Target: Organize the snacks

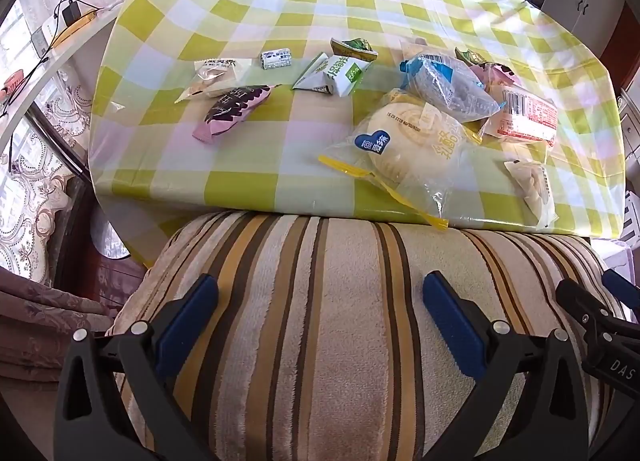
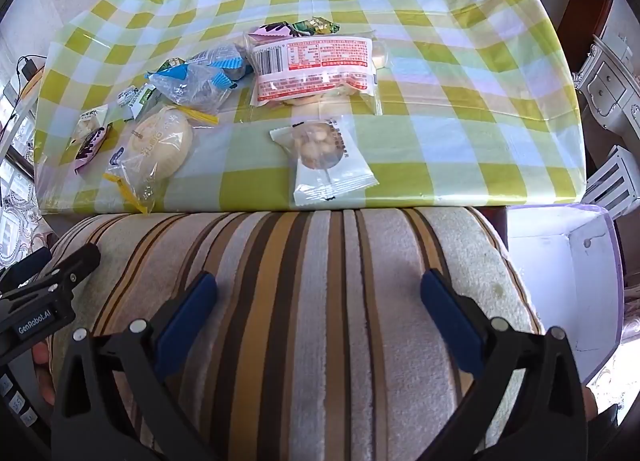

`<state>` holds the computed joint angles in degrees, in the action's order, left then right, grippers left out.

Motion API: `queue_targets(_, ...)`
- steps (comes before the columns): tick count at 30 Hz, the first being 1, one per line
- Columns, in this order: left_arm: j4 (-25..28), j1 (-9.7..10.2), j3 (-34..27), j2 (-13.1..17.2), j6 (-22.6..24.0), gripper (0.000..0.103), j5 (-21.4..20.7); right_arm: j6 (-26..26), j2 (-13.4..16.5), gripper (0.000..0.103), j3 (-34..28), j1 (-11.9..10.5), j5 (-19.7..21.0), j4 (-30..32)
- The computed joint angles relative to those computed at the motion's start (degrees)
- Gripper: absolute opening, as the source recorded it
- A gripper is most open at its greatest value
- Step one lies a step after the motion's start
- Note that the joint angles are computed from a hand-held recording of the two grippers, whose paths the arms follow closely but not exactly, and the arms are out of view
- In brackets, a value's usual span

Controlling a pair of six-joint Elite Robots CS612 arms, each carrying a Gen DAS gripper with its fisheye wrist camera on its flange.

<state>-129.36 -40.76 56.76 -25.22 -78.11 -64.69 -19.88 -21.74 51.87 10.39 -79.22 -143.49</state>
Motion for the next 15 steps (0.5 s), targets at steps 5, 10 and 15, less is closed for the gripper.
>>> queue_targets(5, 0.25, -0.05, -0.29, 0.12, -0.24, 0.099, 0.11, -0.03, 0.01, 0.102, -0.01, -0.01, 0.01, 0.0)
queue_targets(10, 0.22, -0.06, -0.21, 0.06, -0.19, 0.099, 0.42, -0.03, -0.02, 0.102, 0.05, -0.03, -0.04, -0.02)
queue_targets(15, 0.08, -0.02, 0.01, -0.09, -0.15, 0.099, 0.48, 0.22, 0.01, 0.102, 0.14, -0.06, 0.21, -0.48)
